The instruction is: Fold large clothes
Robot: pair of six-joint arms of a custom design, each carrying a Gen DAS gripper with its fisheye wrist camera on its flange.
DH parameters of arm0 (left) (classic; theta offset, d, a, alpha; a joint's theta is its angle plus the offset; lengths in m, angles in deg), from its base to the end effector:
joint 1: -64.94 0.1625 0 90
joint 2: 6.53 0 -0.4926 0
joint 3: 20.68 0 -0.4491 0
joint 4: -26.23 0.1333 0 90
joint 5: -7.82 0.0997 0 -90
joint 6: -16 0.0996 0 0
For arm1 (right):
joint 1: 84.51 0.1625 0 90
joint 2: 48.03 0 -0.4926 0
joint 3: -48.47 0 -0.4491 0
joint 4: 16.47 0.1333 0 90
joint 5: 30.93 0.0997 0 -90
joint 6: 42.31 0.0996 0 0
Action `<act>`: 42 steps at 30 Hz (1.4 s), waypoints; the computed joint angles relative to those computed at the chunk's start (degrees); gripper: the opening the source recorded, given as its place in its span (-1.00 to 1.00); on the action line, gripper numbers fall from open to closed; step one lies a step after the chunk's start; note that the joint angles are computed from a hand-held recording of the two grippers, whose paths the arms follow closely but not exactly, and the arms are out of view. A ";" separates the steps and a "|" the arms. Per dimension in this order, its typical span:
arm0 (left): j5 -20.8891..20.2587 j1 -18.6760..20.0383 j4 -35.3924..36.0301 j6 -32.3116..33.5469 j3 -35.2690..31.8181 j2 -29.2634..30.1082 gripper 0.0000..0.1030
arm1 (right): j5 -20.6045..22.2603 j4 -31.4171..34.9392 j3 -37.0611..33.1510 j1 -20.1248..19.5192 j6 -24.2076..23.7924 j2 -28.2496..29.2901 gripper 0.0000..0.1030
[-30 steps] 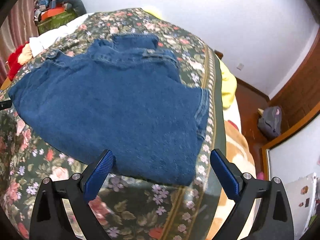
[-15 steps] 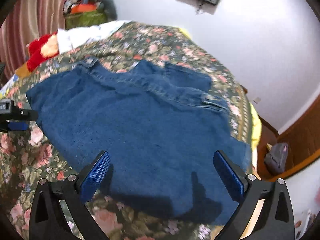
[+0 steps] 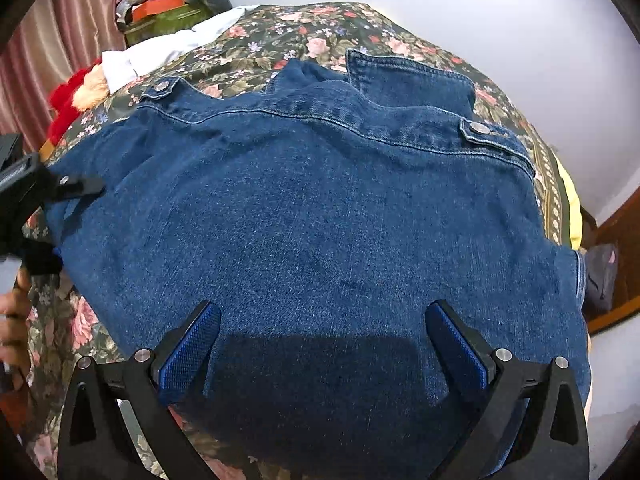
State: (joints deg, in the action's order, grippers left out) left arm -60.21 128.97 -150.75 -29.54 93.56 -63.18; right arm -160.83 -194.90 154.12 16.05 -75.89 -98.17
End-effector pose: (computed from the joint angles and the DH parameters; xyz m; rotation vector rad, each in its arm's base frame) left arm -0.1285 -0.6534 0.1633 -0.6549 2.9064 -0.9707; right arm 0.1956 -0.6707 0.1605 0.6380 -2.2326 0.5012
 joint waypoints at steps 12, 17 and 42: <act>12.90 -2.30 4.60 8.04 -6.05 2.95 -0.09 | -0.20 3.33 -0.48 0.43 1.77 -0.26 1.00; 13.97 -4.67 1.72 11.90 -3.42 -0.45 -0.34 | -2.69 13.92 -2.66 1.65 8.47 -1.30 1.00; 24.99 -10.78 -0.16 19.39 4.49 -6.79 -0.42 | -1.60 14.78 -7.19 5.86 4.09 8.28 1.00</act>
State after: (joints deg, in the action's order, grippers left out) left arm -35.23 118.19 -150.91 -10.16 98.04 -69.97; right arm -162.43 -180.12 146.93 21.91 -71.80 -89.89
